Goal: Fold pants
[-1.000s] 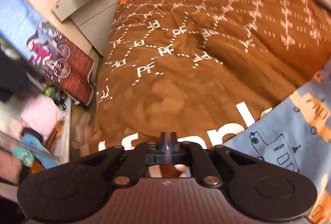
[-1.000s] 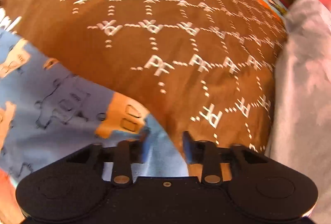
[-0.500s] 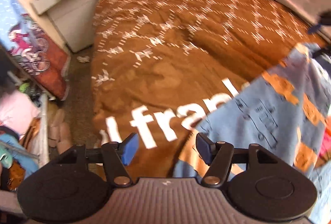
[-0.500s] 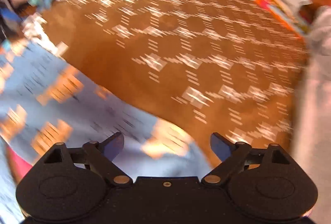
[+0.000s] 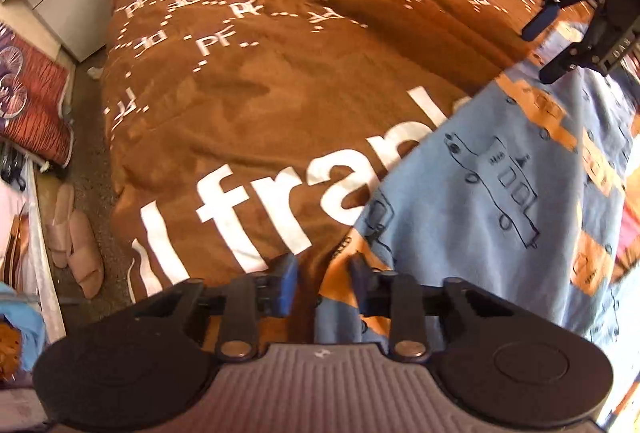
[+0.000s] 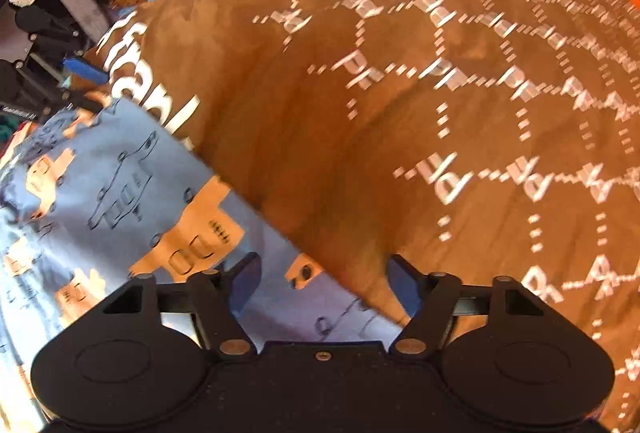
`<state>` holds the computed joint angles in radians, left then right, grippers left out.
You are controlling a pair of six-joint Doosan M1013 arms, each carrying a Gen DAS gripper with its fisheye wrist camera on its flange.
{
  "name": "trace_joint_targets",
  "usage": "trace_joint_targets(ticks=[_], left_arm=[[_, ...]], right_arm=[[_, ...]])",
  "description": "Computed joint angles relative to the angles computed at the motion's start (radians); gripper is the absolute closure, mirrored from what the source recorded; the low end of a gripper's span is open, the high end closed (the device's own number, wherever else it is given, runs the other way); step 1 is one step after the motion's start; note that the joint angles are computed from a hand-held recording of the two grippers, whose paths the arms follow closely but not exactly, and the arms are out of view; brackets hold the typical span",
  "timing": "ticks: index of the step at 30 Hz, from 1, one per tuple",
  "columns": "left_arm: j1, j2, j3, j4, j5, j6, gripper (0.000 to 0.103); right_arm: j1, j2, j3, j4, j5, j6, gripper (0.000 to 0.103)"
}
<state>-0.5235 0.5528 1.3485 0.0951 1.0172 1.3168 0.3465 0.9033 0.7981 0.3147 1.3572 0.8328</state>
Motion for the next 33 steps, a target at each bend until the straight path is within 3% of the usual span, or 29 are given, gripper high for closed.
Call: trace_joint_targets(ticks=[1,3,4,6,8,11,25,33], left_arm=[[-0.002,0.000,-0.003,-0.006,0.002,0.026,0.089],[-0.009,0.002,-0.009,0.004,0.002,0.053,0.094],[-0.013,0.001,-0.007,0.015,-0.001,0.058,0.100],[-0.017,0.000,-0.005,0.036,-0.004,0.046,0.102],[-0.023,-0.003,-0.002,0.058,-0.010,0.024,0.102],[-0.037,-0.016,0.014,0.111,-0.024,-0.009,0.103],[-0.095,-0.086,0.078,0.332,-0.102,-0.204,0.103],[-0.158,-0.163,0.142,0.460,-0.125,-0.322,0.103]], right_arm=[[0.002,0.006,-0.008,-0.003,0.021,-0.009,0.036],[0.007,-0.001,0.003,-0.004,0.027,-0.038,0.037],[0.008,-0.007,0.014,-0.003,0.021,-0.047,0.044],[0.014,-0.028,0.052,-0.020,-0.020,-0.059,0.059],[0.015,-0.050,0.090,-0.031,-0.066,-0.069,0.080],[0.016,-0.082,0.142,-0.036,-0.122,-0.068,0.098],[0.023,-0.303,0.479,0.004,-0.554,-0.075,0.102],[0.028,-0.446,0.675,0.034,-0.727,-0.052,0.102]])
